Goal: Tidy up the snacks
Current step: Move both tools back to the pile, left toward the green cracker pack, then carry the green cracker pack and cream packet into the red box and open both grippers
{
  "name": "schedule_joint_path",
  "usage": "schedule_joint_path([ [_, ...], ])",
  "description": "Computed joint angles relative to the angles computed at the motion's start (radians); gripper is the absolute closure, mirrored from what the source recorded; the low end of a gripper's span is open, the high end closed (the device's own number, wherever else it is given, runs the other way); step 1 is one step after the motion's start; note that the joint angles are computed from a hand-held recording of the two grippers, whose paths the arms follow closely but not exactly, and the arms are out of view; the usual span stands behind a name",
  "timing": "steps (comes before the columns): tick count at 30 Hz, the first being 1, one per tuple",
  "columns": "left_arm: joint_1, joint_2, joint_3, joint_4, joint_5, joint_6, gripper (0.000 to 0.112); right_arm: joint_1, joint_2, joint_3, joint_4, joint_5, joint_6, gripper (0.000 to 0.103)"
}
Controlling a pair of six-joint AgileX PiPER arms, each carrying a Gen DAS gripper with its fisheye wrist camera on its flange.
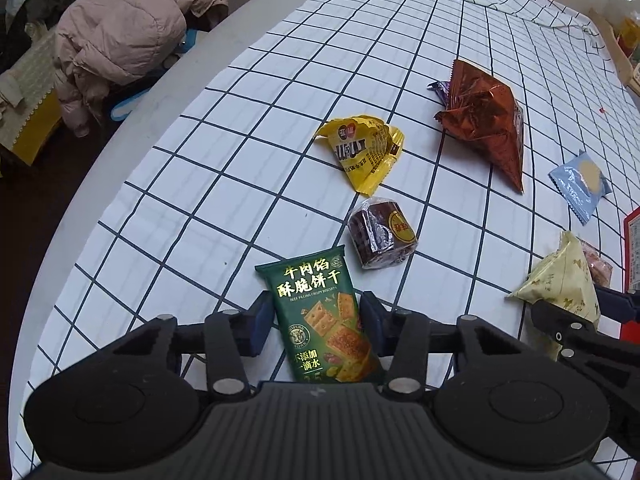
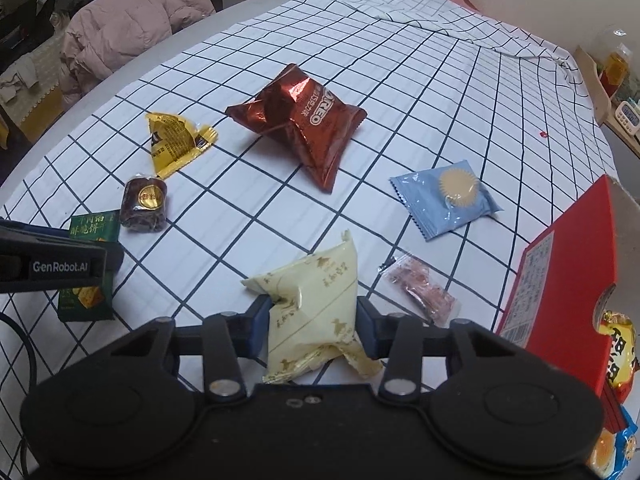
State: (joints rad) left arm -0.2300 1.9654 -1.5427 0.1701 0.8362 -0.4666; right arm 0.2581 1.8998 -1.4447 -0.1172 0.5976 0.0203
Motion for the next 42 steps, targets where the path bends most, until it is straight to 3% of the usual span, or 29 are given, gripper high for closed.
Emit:
schedule_joint_path([
  [12, 0.041, -0.061, 0.064, -0.095, -0.001, 0.073, 0.069, -0.011, -0.130, 0.116, 0.103, -0.027, 0.023, 0.067],
  [25, 0.009, -0.225, 0.132, -0.165, 0.042, 0.137, 0.069, -0.064, -0.373, 0.270, 0.240, 0.005, -0.059, 0.067],
  [34, -0.095, -0.298, 0.043, -0.175, 0.112, 0.149, 0.069, -0.216, -0.532, 0.313, 0.393, 0.069, -0.202, 0.067],
  [42, -0.236, -0.246, -0.139, -0.150, 0.171, 0.137, 0.069, -0.431, -0.601, 0.313, 0.554, 0.131, -0.383, 0.067],
])
